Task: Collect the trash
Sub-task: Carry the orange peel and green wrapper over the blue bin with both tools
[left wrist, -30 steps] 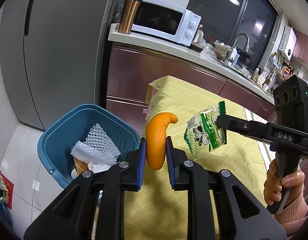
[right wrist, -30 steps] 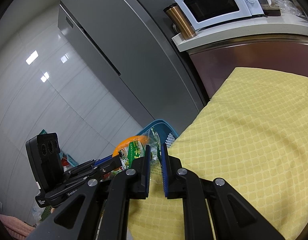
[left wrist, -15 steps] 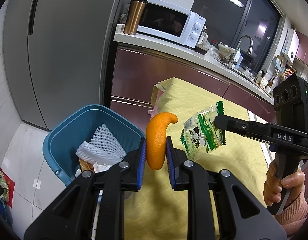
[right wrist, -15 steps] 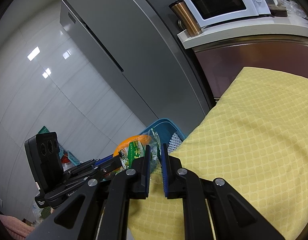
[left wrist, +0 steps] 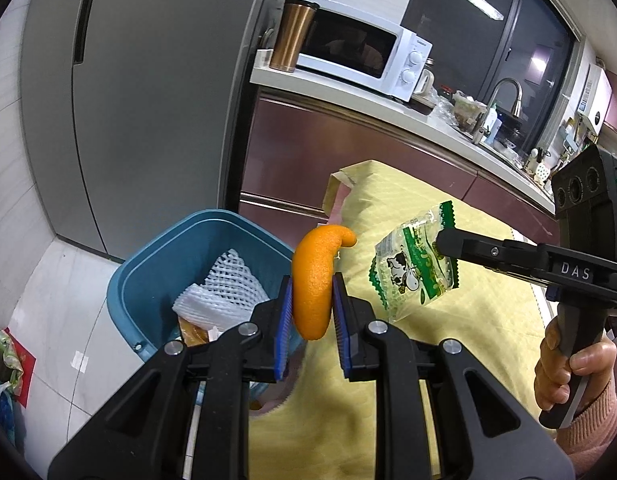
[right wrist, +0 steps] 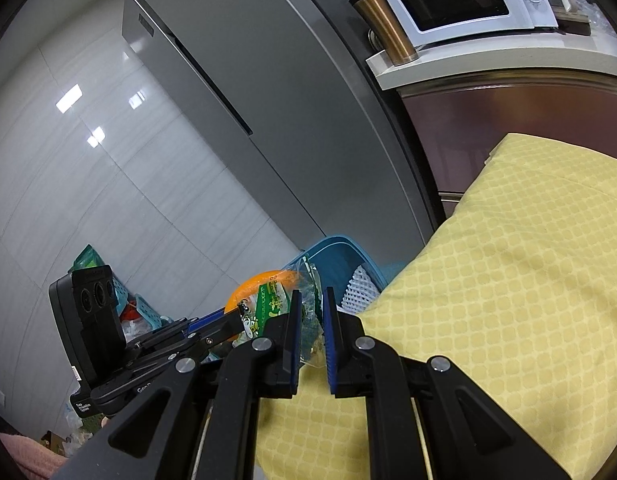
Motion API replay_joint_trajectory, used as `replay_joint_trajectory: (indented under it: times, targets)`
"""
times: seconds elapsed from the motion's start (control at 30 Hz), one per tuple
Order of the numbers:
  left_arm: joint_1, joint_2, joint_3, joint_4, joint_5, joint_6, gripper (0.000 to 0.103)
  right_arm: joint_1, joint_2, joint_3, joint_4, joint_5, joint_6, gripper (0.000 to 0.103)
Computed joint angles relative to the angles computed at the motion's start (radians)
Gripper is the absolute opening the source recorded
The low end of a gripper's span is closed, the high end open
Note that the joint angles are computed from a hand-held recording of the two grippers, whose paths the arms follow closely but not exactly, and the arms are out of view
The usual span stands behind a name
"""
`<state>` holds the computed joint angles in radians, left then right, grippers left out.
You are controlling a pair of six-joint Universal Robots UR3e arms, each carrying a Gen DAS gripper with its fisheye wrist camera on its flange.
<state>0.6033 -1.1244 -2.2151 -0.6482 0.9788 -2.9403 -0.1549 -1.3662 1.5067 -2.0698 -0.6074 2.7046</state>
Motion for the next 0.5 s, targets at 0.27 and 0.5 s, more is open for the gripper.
replay_joint_trajectory:
  times: [0.27,0.5]
  targets:
    - [0.036,-0.007,-0.014,-0.001,0.003,0.019,0.020,0.040,0.041,-0.049,-0.018,-0.030,0.037,0.009]
    - [0.053,-0.036,-0.020,0.015,0.015,0.025,0.020,0.074,0.080,-0.100,-0.022,-0.056,0.056,0.009]
